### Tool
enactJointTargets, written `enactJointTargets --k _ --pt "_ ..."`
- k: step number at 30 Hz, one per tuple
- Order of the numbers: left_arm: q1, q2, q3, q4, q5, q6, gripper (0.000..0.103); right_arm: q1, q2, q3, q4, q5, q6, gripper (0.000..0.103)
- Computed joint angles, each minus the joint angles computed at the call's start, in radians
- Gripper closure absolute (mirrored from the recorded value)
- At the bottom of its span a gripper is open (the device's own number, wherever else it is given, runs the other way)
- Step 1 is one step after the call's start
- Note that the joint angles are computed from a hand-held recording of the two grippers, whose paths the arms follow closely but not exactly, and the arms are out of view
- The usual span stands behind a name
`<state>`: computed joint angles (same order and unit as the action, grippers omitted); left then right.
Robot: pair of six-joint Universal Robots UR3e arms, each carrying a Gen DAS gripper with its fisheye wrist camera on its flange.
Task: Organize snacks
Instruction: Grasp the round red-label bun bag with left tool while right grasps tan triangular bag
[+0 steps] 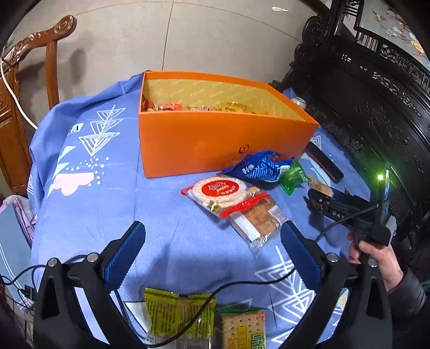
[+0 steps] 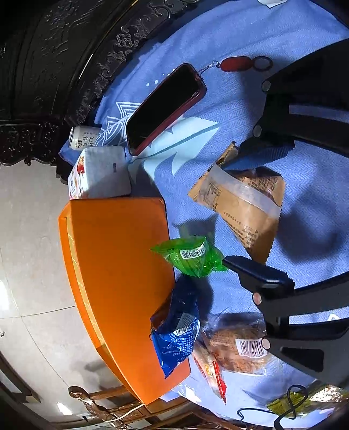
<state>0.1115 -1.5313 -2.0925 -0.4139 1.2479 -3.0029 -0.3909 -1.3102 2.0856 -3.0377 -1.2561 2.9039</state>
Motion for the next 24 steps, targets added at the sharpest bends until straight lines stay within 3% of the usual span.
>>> enactJointTargets --k 8,15,24 --pt "-0.049 -0.165 0.146 0.008 0.08 -0.07 0.004 -0.037 -0.058 0.089 -0.038 0.056 -0.02 0.047" --pt "-0.099 -0.391 0.375 -0.072 0.06 -0.153 0.004 -0.038 -0.058 0.132 -0.106 0.062 -0.039 0.046" --pt "-0.18 -0.638 0.657 -0.181 0.118 -0.249 0.004 -0.049 -0.053 0.134 -0.11 0.081 -0.033 0.045"
